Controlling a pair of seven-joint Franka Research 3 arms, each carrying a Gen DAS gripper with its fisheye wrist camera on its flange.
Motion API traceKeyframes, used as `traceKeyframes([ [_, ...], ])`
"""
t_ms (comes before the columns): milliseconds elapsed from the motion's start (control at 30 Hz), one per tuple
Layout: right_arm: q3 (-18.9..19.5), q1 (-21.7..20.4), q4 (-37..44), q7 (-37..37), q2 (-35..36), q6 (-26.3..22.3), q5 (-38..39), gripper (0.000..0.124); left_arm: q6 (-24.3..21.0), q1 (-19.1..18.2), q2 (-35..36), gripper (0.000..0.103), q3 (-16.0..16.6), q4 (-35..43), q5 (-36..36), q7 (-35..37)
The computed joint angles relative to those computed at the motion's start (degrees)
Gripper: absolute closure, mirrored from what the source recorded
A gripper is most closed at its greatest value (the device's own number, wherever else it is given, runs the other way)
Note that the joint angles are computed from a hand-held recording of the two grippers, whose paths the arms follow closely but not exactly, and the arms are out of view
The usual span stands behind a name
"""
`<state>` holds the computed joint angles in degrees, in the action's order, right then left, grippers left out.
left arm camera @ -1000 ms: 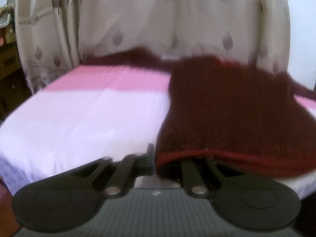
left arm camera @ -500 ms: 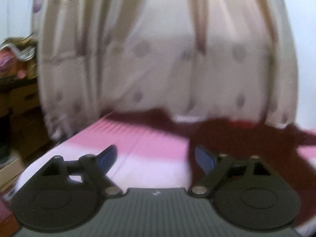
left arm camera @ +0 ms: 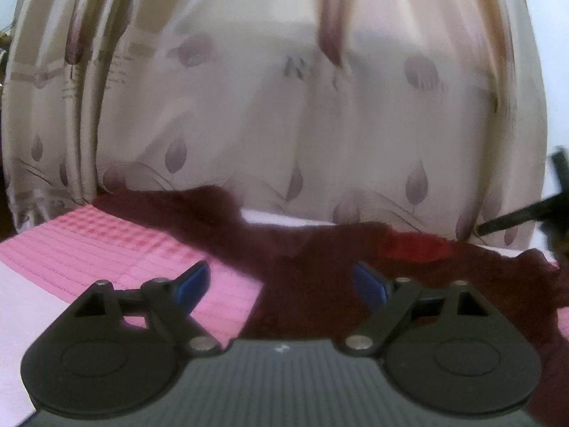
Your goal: Fold small clothes
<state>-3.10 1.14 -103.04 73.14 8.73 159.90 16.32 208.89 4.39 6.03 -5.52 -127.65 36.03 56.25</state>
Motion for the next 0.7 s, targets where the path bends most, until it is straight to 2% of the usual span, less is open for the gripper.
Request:
traceKeyframes([
  [100,-0.4,-0.3,11.2,-2.8,8.7,-8.6,-3.7,0.049,-0.8,3.9,1.5,0.015,-1.1,2.8,12.5,-12.6],
  [167,-1.4,-0.3,17.0,-2.9,13.2,-13.3,-5.8,0.067,-0.8,5.8,2.1,0.015,-1.5,4.6,19.5,-20.3],
  [200,-1.8,-0.4,19.3,-2.2,15.0,-15.2,-6.5,0.097,-0.1,6.3,2.4,0.015,-1.4,5.1,21.6,-22.9],
  [233,-1.3,-1.2,22.4,-2.5,16.9,-17.8,-5.7,0.110,0.2,6.4,2.8,0.015,-1.1,5.6,22.6,-24.2],
  [300,-0.4,-2.1,23.9,-4.7,18.0,-19.6,-4.8,0.111,0.1,6.2,2.8,0.015,-0.6,5.8,23.6,-26.0],
  [400,-2.1,0.2,20.3,-5.2,16.6,-13.5,-9.3,0.119,-0.2,5.9,2.9,0.015,-0.3,6.2,24.8,-27.9],
  [467,-4.1,1.9,18.5,-4.0,16.6,-8.5,-13.6,0.121,-0.3,5.1,2.3,0.015,0.2,5.1,22.3,-25.8],
  [500,-7.0,4.1,18.0,-0.8,17.3,-5.2,-17.9,0.122,0.0,4.7,2.2,0.015,0.4,4.5,20.7,-24.3],
  [533,-10.3,6.3,19.3,4.3,19.1,-3.8,-22.3,0.123,0.0,4.4,2.0,0.015,0.5,4.0,19.5,-23.1],
  [567,-11.8,6.5,21.5,9.7,21.1,-3.8,-25.3,0.123,0.0,4.0,1.7,0.015,0.7,3.4,18.0,-21.6],
  [600,-11.3,5.2,23.1,12.6,22.0,-5.2,-24.2,0.122,0.3,4.1,1.7,0.015,0.7,3.0,17.5,-21.3],
  [633,-8.7,3.0,22.8,11.5,21.7,-5.2,-19.2,0.122,1.0,4.3,1.7,0.015,0.7,2.8,17.2,-21.4],
  [667,-6.5,1.4,20.6,8.8,20.3,-2.8,-16.1,0.122,1.5,4.3,1.8,0.015,0.7,2.7,16.8,-21.5],
  [700,-6.2,1.2,19.1,8.5,19.4,-0.9,-17.0,0.122,1.9,4.5,2.0,0.015,0.7,2.8,16.9,-22.0],
])
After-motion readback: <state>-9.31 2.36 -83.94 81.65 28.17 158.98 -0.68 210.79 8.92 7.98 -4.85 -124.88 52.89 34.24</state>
